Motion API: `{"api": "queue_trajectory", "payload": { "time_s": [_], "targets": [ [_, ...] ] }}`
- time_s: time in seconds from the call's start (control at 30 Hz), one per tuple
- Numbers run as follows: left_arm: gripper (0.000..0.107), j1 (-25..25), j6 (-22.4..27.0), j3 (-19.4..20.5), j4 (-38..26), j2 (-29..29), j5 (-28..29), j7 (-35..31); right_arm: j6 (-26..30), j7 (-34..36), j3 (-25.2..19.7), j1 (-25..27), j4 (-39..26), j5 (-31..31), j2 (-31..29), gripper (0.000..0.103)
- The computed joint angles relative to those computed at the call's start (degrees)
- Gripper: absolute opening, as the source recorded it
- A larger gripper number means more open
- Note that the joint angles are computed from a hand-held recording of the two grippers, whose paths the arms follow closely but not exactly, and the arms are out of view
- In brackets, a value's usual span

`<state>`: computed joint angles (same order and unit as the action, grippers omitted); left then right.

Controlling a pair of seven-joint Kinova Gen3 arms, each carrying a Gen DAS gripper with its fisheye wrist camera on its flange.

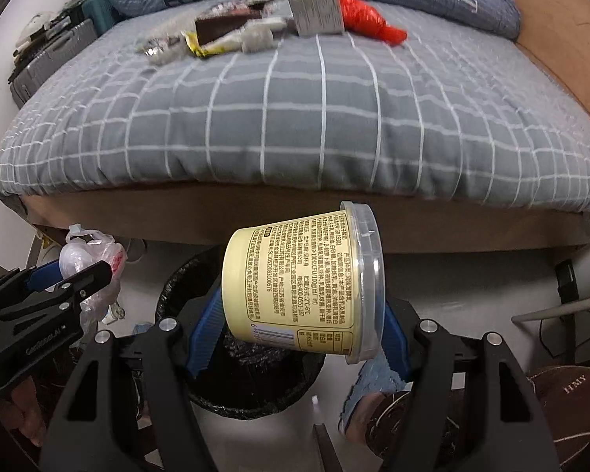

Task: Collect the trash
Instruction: 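Carry the plastic bag and yellow tub off the bed toward the black bin, then open the left gripper over the bin while the right drops the yellow tub in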

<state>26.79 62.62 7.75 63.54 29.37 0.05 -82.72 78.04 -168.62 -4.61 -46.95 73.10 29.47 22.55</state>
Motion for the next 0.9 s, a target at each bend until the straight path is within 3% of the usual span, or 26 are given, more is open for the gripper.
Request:
{"api": "queue_trajectory", "payload": {
  "time_s": [0.37,0.73,0.8,0.9],
  "targets": [
    [0.055,2.3,0.3,-0.3,-2.1,5.3,-1.5,0.8,-4.8,0.3,0.1,3.2,5.7,-3.8,0.0,0.066],
    [0.056,4.7,0.5,-0.3,-4.4,9.0,-1.0,-0.2,-5.2,-2.6,-0.7,4.5,10.5,-4.3,-2.1,0.066],
    [0.059,5.1,-1.2,-0.6,-3.4,8.8,-1.5,-0.1,-5.3,-2.6,-0.8,4.8,10.5,-4.3,-2.0,0.066],
    [0.073,5.3,-2.6,-0.5,-2.3,8.6,-1.6,0.0,-5.7,-2.2,-0.9,5.1,10.2,-4.6,-1.4,0.066]
  ]
}}
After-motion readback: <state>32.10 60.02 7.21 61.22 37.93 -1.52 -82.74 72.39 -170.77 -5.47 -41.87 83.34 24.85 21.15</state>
